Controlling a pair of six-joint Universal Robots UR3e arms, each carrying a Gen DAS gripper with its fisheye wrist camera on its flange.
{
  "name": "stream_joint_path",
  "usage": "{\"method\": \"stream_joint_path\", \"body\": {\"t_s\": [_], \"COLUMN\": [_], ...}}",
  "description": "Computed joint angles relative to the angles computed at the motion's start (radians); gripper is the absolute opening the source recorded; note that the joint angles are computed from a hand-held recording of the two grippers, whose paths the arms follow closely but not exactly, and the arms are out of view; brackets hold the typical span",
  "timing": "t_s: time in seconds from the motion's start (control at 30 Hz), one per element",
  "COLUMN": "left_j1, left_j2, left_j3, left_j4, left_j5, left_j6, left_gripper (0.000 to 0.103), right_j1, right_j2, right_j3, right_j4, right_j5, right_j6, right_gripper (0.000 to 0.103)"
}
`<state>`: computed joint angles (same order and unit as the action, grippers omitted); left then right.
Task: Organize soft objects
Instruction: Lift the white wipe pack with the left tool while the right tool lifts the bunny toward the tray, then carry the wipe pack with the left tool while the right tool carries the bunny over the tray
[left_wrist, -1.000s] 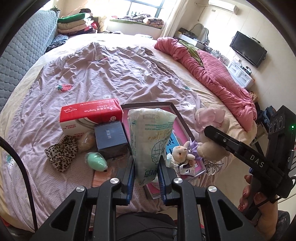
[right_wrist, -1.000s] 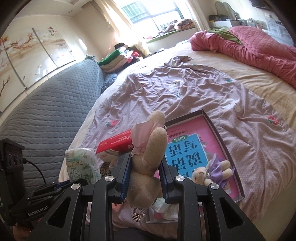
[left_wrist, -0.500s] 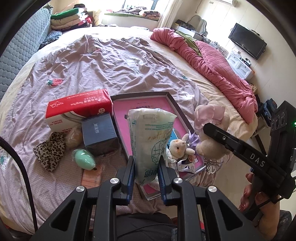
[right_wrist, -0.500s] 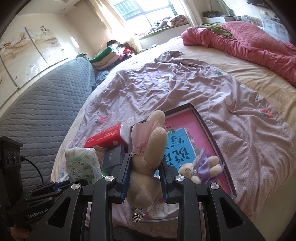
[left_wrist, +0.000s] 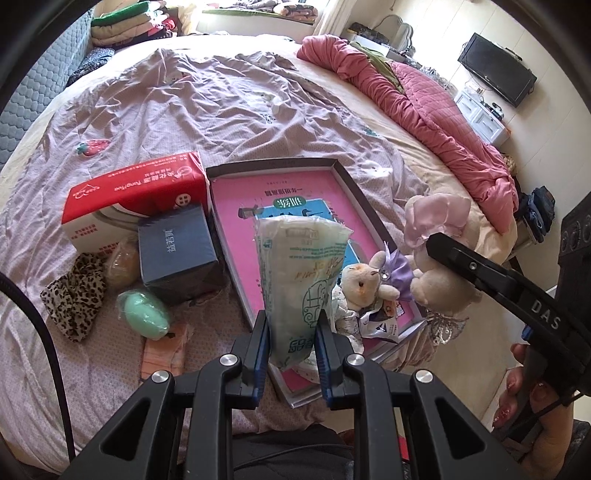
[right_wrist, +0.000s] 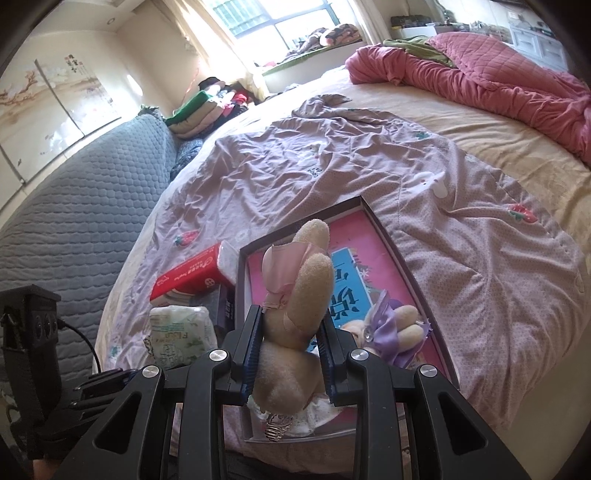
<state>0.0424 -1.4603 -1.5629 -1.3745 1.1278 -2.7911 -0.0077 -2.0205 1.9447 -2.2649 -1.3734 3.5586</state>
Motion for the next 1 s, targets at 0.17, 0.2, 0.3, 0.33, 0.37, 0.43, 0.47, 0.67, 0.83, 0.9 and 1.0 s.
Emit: {"method": "stream_joint_path", "body": {"t_s": [0.17, 0.2, 0.3, 0.33, 0.37, 0.43, 0.47, 0.67, 0.83, 0.9, 1.0], "left_j1": [-0.024, -0.033, -0.059, -0.066, -0.071, -0.082, -0.089, -0.117, -0.137, -0.141, -0.145], "left_j2": [-0.058, -0.076, -0.124, -0.138, -0.153, -0.182, -0.196, -0.261, -0.287, -0.291, -0.294], "left_j3": [0.013, 0.021, 0.046, 0.054, 0.062, 0.078, 0.086, 0.124, 0.117, 0.113, 0.107], "left_j4": [0.041, 0.048, 0.070, 0.075, 0.081, 0.096, 0.107, 0.126, 0.145, 0.149, 0.155], "left_j5": [0.015, 0.023, 0.051, 0.060, 0.068, 0.083, 0.095, 0.137, 0.157, 0.157, 0.154], "left_j6": [-0.024, -0.030, -0.048, -0.053, -0.059, -0.069, -0.074, -0.088, -0.096, -0.098, -0.100], "left_gripper": [0.023, 0.023, 0.023, 0.023, 0.023, 0.023, 0.023, 0.023, 0.023, 0.023, 0.023], "right_j1": [-0.002, -0.006, -0.014, -0.016, -0.018, -0.019, -0.017, -0.032, -0.026, -0.016, -0.005], "right_j2": [0.010, 0.012, 0.014, 0.014, 0.016, 0.019, 0.025, 0.037, 0.067, 0.088, 0.110], "right_j3": [0.007, 0.010, 0.018, 0.021, 0.022, 0.024, 0.021, 0.034, 0.035, 0.033, 0.037], "right_j4": [-0.002, -0.003, -0.004, -0.003, -0.003, -0.002, 0.000, 0.010, 0.017, 0.021, 0.021], "right_j5": [0.000, 0.003, 0.009, 0.012, 0.014, 0.011, 0.009, 0.030, 0.043, 0.042, 0.039], "right_j6": [-0.005, -0.005, -0.011, -0.014, -0.017, -0.024, -0.028, -0.046, -0.064, -0.072, -0.078], "right_gripper": [0.029, 0.029, 0.029, 0.029, 0.029, 0.029, 0.029, 0.029, 0.029, 0.029, 0.029]}}
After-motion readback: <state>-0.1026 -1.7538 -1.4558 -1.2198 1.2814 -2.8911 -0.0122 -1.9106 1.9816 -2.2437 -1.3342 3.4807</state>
